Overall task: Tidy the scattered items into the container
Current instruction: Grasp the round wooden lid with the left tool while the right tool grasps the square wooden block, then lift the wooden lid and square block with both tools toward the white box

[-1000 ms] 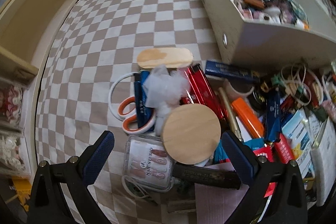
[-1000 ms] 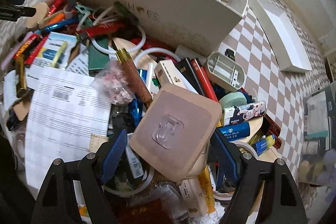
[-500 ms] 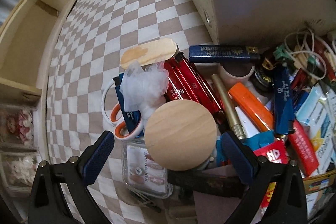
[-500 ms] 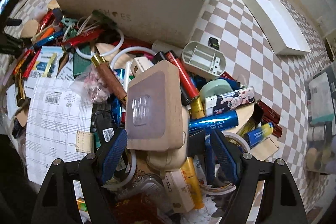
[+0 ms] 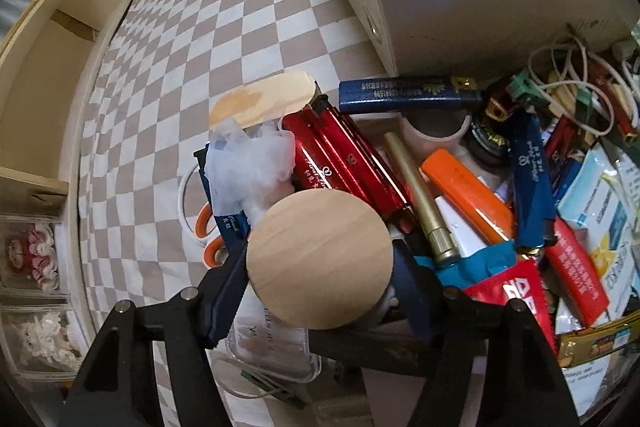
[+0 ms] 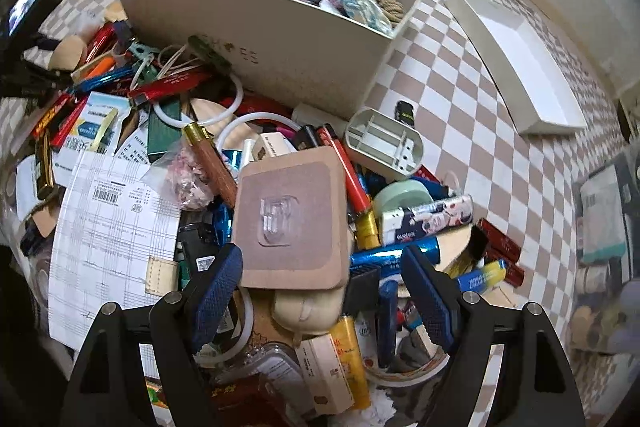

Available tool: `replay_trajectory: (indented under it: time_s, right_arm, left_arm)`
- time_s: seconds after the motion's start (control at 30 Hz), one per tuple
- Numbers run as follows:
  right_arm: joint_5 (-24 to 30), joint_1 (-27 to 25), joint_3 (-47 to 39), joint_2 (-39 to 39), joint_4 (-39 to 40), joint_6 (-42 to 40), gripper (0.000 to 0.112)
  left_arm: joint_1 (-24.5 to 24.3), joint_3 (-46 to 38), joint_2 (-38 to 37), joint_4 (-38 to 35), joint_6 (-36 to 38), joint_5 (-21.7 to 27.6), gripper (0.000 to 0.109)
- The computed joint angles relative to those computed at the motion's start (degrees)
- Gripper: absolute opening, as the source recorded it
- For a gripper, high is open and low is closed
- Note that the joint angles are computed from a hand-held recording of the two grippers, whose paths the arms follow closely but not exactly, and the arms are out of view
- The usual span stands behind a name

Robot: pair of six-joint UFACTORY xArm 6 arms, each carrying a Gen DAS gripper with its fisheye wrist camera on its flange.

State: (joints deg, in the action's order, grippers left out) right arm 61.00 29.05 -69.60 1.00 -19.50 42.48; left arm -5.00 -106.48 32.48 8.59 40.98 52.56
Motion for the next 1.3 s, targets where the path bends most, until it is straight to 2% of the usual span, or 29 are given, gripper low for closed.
replay_trajectory:
  time_s: [0.17,0.37,0.7,0.77,0.93,1.3]
  right_arm:
    - [2.02,1.71,-3.48,3.26,-2.74,-2.76,0.081]
    - [5.36,3.3,-7.52,7.7,-4.7,-5.51,0.081]
    - [10.55,4.45,-11.62,11.55,-6.71,-6.93,0.081]
    - [11.52,4.71,-11.83,11.71,-7.64,-7.0,0.068]
    - [10.22,3.75,-10.62,10.28,-6.26,-5.77,0.067]
    - [2.55,0.65,-5.65,4.39,-1.79,-0.27,0.066]
  left_arm:
    - [0.68,-3.11,0.67,-3.44,0.11,3.67,0.069]
    - [2.29,-10.62,3.39,-9.17,-1.2,11.87,0.069]
    - [3.1,-10.3,1.8,-12.99,-1.07,14.37,0.069]
    - [3.21,-11.02,2.05,-13.65,-0.98,15.05,0.069]
    - [3.52,-11.64,1.74,-15.42,-0.63,16.04,0.069]
    - [4.43,-20.24,6.49,-18.04,-1.44,20.97,0.069]
